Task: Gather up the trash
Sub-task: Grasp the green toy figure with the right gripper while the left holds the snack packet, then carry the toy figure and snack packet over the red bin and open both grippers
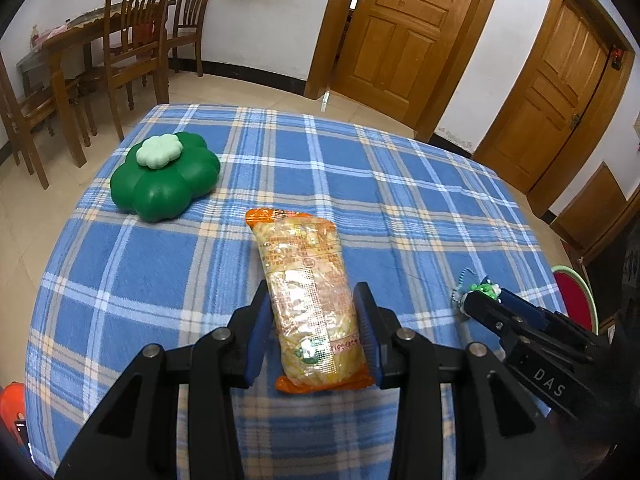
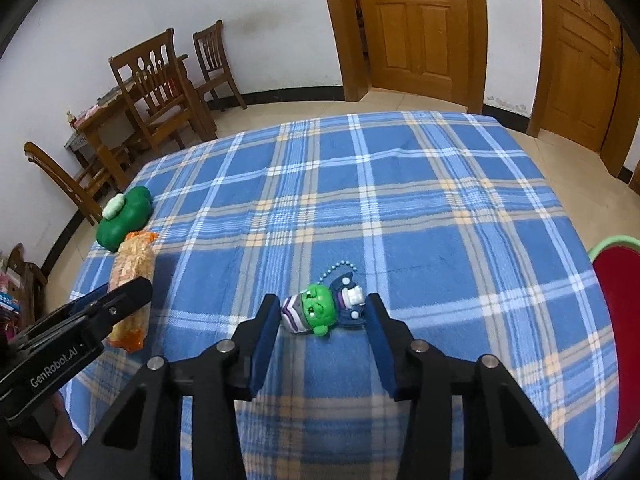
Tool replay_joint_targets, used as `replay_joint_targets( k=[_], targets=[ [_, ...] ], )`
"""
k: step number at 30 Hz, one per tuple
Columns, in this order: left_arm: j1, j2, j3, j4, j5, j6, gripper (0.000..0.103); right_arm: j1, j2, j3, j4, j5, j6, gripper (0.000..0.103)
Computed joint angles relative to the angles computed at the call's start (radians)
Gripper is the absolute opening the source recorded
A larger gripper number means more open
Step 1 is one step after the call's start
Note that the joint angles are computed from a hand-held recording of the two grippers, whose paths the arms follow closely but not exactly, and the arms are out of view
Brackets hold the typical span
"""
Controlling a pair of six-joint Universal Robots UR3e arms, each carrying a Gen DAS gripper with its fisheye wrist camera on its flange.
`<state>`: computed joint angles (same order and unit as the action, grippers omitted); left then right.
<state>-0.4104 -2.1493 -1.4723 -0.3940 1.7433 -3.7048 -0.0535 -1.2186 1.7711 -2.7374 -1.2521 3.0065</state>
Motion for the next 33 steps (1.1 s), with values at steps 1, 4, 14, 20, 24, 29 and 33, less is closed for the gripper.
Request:
replay_joint_targets(
  k=[1,4,14,20,24,29,33],
  targets=[
    [-0.003,0.003,0.000,-0.002,-0.002,-0.002,0.041,-0.011,-0.017,0.019,-0.002,0.012,-0.004,0.047],
    [-0.020,0.009,0.006,-0.009,-0.008,-0.007,0.041,-0.044,-0.069,0.075,-0.004,0.049,-0.013,0.047],
    [-0.092,0.006,0.092,-0.061,-0.015,-0.001,0.041,-0.209,-0.313,0.268,0.018,0.187,-0.051,0.047],
    [-0.148,-0.031,0.216,-0.125,-0.014,0.024,0.041,-0.354,-0.477,0.351,0.104,0.261,-0.102,0.047],
    [-0.172,-0.063,0.298,-0.164,-0.040,0.030,0.041,-0.465,-0.562,0.383,0.180,0.312,-0.151,0.047],
    [-0.202,-0.121,0.428,-0.226,-0.078,0.044,0.041,-0.601,-0.639,0.407,0.262,0.373,-0.200,0.047],
    [-0.226,-0.203,0.585,-0.298,-0.109,0.056,0.041,-0.710,-0.688,0.419,0.329,0.416,-0.247,0.047]
  ],
)
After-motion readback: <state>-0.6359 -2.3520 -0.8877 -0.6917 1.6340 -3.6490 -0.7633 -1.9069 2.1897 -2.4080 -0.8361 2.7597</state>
